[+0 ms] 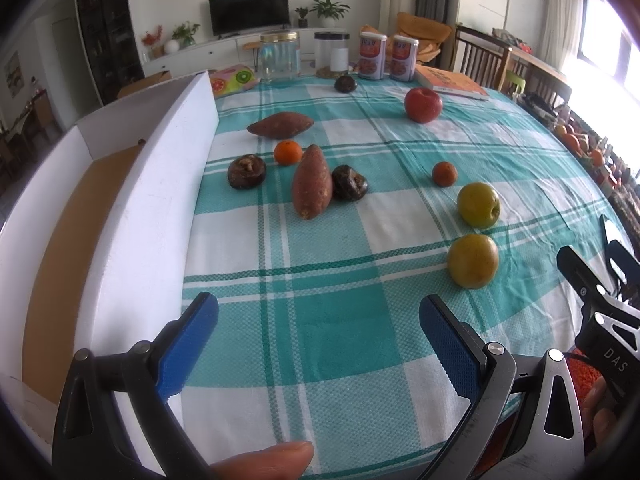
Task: Organize fruits
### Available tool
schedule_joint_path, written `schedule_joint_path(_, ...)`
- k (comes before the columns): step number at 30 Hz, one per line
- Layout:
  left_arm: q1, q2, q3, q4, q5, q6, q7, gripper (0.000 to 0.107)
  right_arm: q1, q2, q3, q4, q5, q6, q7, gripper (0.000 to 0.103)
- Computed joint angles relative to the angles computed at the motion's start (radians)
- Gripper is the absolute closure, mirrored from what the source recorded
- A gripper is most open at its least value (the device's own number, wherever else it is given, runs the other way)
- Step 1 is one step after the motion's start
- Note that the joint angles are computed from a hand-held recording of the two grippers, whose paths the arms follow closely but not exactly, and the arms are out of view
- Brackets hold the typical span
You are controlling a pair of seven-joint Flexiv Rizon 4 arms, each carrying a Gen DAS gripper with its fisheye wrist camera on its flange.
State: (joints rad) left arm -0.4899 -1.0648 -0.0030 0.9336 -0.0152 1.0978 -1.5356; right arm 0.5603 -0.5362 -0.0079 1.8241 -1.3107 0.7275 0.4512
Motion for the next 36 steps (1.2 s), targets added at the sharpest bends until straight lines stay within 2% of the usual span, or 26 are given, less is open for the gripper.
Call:
schedule_joint_path(6, -0.001, -0.001, 0.008, 0.021, 0.01, -0.035, -0.002, 0.005, 0.0, -0.001, 0.0, -0.001, 0.001, -0.001, -0.002, 0.0)
schedule_joint_path(21, 0.009, -0.066, 0.013, -0.068, 0.013, -0.181, -0.039, 0.005, 0.001, -0.004, 0.001, -0.003, 0.006, 0.001, -0.006, 0.0)
schedule_joint_path(29, 0.016, -0.064, 0.008, -0.052, 0.019, -0.148, -0.045, 0.004, 0.001, -0.003, -0.001, -0.002, 0.005, 0.003, -0.003, 0.0)
schedule_joint_path(36, 0.011, -0.075, 0.012, -0.074, 0.019, -0.162, -0.06, 0.004, 0.001, -0.003, -0.001, -0.001, 0.004, 0.003, -0.004, 0.0)
